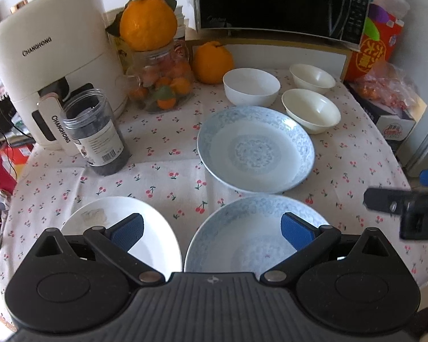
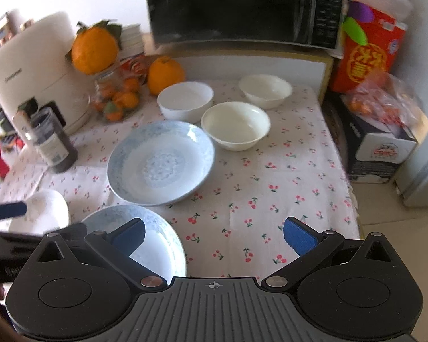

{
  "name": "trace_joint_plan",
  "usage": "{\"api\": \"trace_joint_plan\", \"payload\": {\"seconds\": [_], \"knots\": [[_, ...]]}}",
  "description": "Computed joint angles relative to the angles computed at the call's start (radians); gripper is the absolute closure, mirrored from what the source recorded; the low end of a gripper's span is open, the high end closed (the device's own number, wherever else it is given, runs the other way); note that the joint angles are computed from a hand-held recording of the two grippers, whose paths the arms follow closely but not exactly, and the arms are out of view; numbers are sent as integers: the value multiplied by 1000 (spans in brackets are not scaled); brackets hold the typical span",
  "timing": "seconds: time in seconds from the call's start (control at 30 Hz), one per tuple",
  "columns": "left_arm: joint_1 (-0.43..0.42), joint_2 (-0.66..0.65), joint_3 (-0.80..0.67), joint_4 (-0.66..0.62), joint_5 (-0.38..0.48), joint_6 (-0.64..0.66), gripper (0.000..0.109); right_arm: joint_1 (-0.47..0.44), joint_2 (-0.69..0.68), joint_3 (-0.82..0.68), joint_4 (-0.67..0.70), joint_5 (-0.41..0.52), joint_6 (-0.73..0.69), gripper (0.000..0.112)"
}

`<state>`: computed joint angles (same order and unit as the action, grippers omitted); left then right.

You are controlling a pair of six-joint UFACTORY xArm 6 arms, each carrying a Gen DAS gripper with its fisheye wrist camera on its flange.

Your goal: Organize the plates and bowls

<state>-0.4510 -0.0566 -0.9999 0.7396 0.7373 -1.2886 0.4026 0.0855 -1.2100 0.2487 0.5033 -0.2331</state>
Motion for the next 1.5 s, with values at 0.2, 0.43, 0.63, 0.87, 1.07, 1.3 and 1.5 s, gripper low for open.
{"api": "trace_joint_plan", "payload": {"seconds": [0.2,0.43,0.63,0.87,1.07,1.3,1.5], "knots": [[78,45,-31,-111,-74,98,6,-15,125,-143,115,83,-42,9],[159,96,-23,-112,-181,64,27,-44,283,-270,297,150,-56,11],[238,157,-14,-188,-363,104,56,-62,395,-388,428,188,-44,39],[269,225,-27,-311,-447,193,79,-62,470,-456,467,186,15,72],[255,251,-53,-370,-447,241,100,-65,510,-496,525,194,31,102],[239,259,-60,-382,-453,285,98,-66,516,-514,455,164,99,104],[217,280,-71,-500,-483,414,97,-81,515,-517,409,156,156,104]]}}
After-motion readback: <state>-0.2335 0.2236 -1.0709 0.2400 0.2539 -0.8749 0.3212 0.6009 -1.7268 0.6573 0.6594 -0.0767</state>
